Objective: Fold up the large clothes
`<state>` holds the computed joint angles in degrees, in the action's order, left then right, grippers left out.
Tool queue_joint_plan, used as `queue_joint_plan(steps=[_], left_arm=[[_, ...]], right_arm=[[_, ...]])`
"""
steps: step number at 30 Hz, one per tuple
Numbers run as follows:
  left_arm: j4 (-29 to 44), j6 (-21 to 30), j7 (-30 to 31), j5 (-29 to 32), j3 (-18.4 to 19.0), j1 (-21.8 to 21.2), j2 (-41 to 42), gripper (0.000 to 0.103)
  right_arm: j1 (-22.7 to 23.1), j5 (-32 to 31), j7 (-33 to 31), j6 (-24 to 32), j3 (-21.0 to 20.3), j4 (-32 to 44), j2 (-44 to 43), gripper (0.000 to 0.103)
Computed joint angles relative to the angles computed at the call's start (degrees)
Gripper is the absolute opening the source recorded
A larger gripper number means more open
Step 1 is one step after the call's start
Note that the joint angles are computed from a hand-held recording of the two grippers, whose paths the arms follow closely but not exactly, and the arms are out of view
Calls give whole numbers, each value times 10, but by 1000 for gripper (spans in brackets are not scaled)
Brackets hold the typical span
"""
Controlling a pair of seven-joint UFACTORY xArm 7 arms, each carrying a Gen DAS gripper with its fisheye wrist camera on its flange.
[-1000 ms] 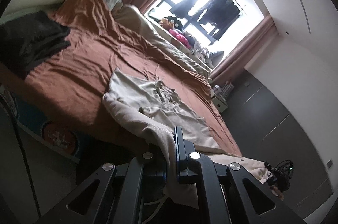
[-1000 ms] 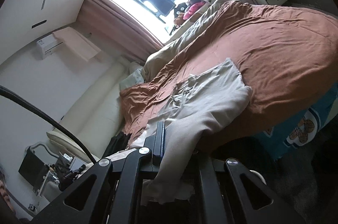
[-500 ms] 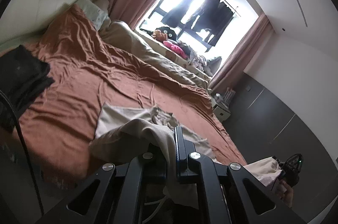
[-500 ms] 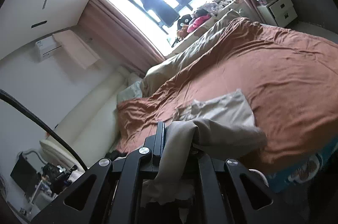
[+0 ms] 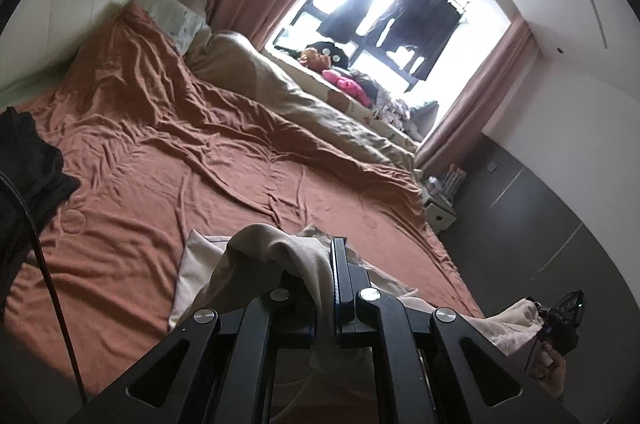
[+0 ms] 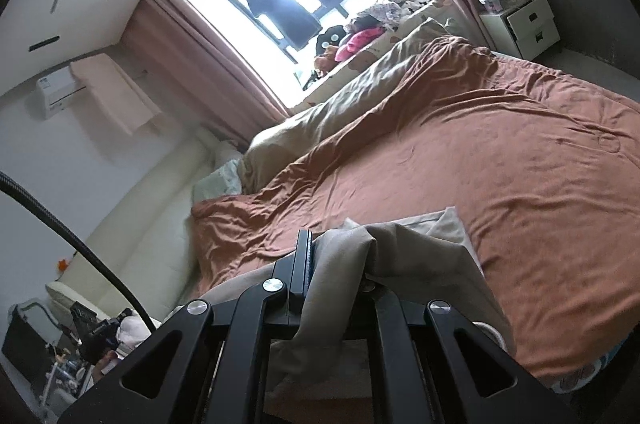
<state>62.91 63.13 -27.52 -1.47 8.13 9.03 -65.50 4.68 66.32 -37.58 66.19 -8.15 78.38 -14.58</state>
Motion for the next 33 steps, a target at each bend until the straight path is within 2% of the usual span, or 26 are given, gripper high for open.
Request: queue_joint_plan(steps=[8,16,22,27,28,29,30,31,32,33], left_arm=[[-38,-43,21,-4,41,-1,54,6],[-91,-96,57,-44,84,2,114,6],[-104,-110,71,-69,87,17,179,6],[-113,-113,79,-89,89,32,215,9],[-118,-117,81,-97,91,33,217,17],[-123,-123,82,-108,95,33,216,27],[-128,-129,82,-119,97,33,214,45],[-134,-137,80,-127,97,36,208,64],[-134,-139,78,-130,95,38,206,76],[-131,-139,74,-130,90,41,206,80]], right_arm=[[13,-38,47,-58,52,59,71,3],[22,-103,129,-112,99,93,132,4],[27,-170,222,-118,123,129,183,4],[38,-227,262,-141,141,144,200,6],[38,-224,260,-146,143,142,198,11],[38,-218,259,-153,145,139,194,31],[37,-210,257,-160,146,136,191,52],[36,-193,251,-162,147,132,189,97],[34,-173,243,-170,147,125,183,103],[34,-162,238,-171,146,122,178,103]])
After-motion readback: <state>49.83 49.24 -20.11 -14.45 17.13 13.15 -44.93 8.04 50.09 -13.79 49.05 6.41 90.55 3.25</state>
